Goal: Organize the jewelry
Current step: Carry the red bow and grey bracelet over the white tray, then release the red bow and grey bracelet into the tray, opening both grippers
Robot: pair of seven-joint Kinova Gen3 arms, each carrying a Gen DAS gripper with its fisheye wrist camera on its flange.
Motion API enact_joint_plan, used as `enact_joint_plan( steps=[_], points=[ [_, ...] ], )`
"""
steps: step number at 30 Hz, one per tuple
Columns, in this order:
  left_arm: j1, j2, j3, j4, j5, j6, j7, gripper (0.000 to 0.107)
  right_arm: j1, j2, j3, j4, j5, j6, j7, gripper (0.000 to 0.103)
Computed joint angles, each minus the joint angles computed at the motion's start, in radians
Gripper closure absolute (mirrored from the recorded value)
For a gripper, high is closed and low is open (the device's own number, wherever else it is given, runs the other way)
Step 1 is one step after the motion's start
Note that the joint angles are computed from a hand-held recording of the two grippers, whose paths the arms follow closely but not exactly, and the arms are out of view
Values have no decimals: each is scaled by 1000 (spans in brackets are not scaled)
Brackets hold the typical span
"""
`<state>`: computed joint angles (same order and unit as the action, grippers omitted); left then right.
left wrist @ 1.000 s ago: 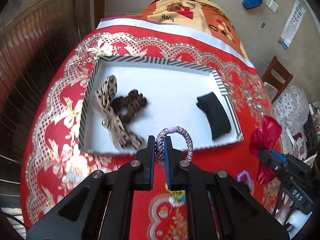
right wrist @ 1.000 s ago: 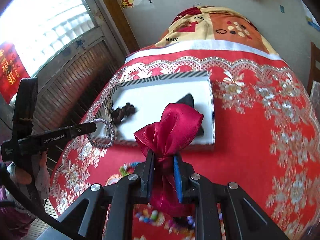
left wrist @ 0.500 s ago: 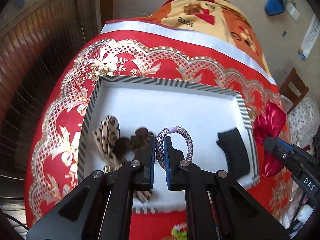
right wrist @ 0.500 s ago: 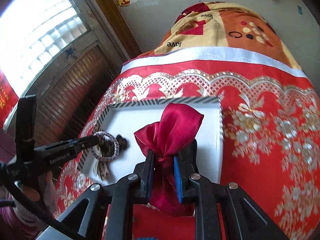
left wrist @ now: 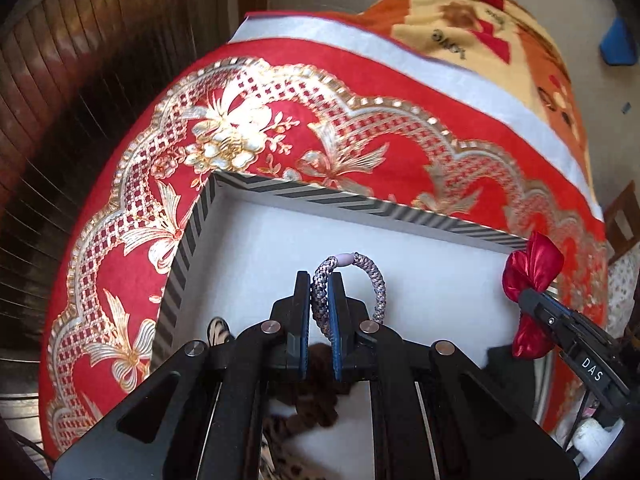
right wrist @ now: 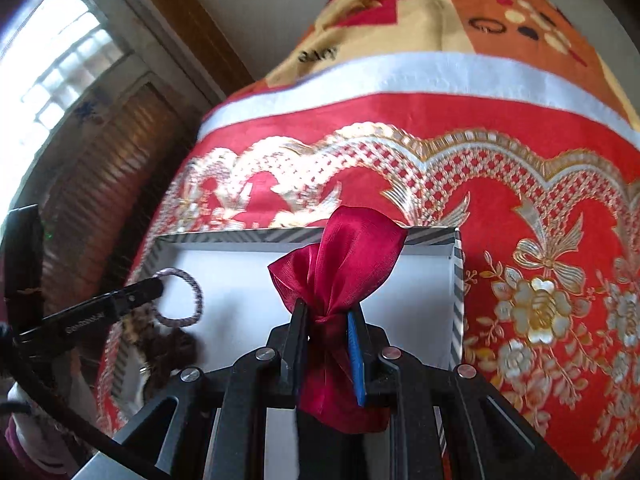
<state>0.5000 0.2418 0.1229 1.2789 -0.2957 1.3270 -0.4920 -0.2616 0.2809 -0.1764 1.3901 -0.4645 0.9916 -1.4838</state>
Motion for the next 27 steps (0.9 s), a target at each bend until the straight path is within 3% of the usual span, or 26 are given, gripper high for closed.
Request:
enact_joint_plan(
  steps=[6, 7, 9, 10, 15, 23, 27],
  points=[
    [-8, 5, -4, 31, 3, -21, 1, 99, -17, 32, 4, 2, 44, -19, -13, 83],
    [-10, 4, -2, 35, 7, -26, -5, 95, -19, 32, 5, 0, 52, -21, -13, 80],
    [-13, -1, -2, 43, 11, -40, -6, 79, -8, 23, 0, 7, 42, -29, 0, 60],
    [-12, -7, -3, 50, 10, -49, 0, 70, 7, 15, -6, 18, 18, -36, 18, 60],
    [6, -35, 7, 51, -21, -31, 25, 68, 35, -43, -1, 54, -28, -35, 49, 60],
    [92, -78, 62, 50, -91, 69, 100, 68, 20, -206, 27, 154, -36, -19, 18, 57],
    [132, -112, 93, 77, -104, 83, 148, 68, -14, -302, 32, 213, 6, -19, -35, 57]
  ],
)
